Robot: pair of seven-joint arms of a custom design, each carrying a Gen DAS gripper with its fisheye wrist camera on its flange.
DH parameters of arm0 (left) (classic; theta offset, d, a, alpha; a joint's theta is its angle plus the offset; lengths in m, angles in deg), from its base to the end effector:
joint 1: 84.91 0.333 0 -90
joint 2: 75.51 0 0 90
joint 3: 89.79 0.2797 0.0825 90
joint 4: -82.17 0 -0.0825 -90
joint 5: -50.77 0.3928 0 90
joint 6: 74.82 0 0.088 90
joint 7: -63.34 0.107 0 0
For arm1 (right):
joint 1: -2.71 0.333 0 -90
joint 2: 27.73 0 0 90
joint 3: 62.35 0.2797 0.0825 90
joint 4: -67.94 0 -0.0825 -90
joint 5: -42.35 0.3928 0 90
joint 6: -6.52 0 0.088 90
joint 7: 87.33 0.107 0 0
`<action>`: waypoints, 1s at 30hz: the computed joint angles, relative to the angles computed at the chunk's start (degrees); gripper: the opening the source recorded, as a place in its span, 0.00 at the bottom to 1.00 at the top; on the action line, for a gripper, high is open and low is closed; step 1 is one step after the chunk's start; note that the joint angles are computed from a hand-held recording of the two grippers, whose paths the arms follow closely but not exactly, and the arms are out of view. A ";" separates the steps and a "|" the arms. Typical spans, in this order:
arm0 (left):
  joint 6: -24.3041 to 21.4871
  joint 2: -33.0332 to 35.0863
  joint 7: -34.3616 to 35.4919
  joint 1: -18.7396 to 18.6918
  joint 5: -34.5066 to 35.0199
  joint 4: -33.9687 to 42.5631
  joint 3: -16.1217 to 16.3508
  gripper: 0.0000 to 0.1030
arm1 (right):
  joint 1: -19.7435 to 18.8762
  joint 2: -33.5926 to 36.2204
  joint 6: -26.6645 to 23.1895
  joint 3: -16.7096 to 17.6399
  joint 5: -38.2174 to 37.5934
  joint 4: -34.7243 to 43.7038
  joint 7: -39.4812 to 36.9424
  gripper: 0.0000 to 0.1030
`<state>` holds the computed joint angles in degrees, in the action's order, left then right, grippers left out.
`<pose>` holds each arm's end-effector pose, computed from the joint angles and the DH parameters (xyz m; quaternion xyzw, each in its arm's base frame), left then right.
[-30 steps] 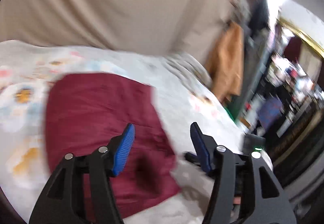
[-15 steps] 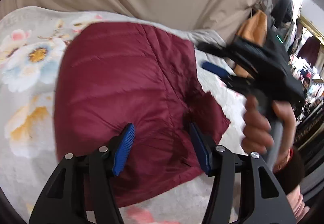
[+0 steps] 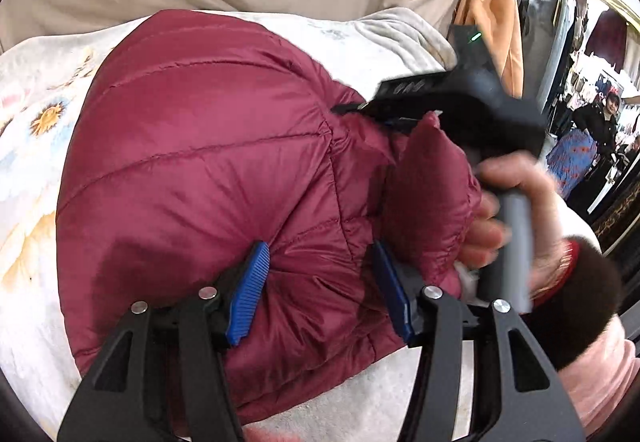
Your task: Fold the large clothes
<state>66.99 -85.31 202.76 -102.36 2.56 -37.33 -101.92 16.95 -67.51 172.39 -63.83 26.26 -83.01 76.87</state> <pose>0.4883 -0.2804 0.5210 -0.3196 0.8564 -0.4045 0.0281 0.4041 0.1073 0.5438 -0.3176 0.8272 -0.0961 0.4535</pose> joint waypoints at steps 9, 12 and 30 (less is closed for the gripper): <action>0.85 -0.22 2.19 0.00 -1.00 -0.24 0.10 0.52 | 3.19 -11.98 -11.52 11.50 -7.67 1.91 0.49 0.46; -2.01 -0.23 0.40 0.47 -1.72 0.70 0.86 0.52 | 2.97 -10.44 -19.26 16.11 -10.31 4.21 2.61 0.32; 3.12 -2.90 -1.71 1.13 1.34 -3.70 0.18 0.53 | 11.51 -12.42 -26.94 11.17 -7.20 -3.44 12.00 0.02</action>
<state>70.11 -88.20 201.05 -101.23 3.90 -41.03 -101.75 28.46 -79.93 145.46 -52.66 19.06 -86.44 88.87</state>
